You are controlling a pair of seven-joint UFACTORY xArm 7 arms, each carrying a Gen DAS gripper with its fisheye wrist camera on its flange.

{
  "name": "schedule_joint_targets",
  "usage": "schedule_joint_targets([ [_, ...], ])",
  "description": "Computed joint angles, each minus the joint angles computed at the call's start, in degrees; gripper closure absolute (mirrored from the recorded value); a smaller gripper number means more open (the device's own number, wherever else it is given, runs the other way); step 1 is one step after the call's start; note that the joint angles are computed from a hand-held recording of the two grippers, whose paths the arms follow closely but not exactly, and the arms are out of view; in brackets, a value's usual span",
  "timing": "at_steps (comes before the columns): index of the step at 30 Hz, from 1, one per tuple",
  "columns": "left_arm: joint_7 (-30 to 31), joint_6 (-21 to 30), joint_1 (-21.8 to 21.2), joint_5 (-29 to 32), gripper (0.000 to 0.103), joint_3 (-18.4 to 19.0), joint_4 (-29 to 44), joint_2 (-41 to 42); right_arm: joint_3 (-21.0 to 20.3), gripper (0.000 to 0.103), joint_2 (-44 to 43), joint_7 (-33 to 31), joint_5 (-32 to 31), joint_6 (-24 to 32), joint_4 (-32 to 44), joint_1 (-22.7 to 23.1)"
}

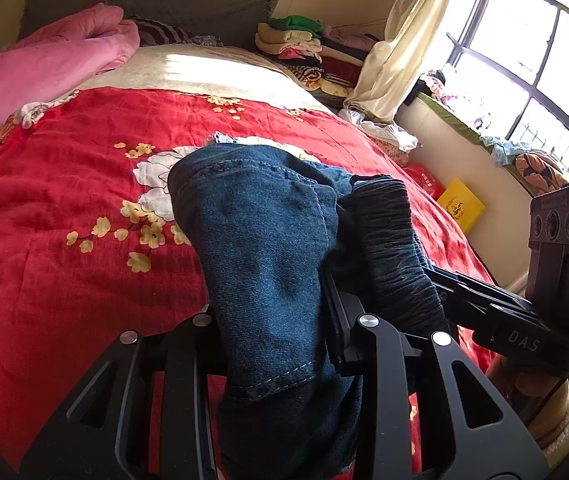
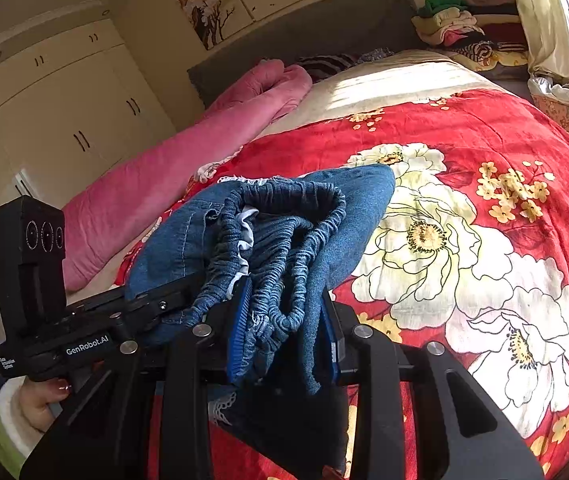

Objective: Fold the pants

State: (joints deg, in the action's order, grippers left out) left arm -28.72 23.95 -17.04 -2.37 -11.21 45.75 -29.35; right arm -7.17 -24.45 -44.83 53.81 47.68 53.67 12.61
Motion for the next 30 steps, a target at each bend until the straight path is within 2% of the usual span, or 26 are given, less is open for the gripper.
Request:
schedule_joint_targets([
  [8, 0.2, -1.8, 0.3, 0.5, 0.079, 0.3, -1.1, 2.4, 1.0, 0.074, 4.4, 0.5, 0.0, -0.2, 1.2, -0.9],
  [17, 1.0, -2.2, -0.9, -2.1, 0.077, 2.1, -3.4, 3.0, 2.2, 0.073, 7.8, 2.1, 0.3, 0.4, 0.9, -2.7],
  [21, 1.2, -2.6, -1.1, -3.2, 0.073, 2.5, -4.4, 3.0, 2.7, 0.068, 8.1, 2.5, 0.5, 0.4, 0.8, -3.4],
  [30, 1.6, -3.1, -0.8, -3.8, 0.065, 2.5, -5.1, 3.3, 3.8, 0.045, 7.5, 5.9, -2.8, -2.0, -0.1, -4.0],
])
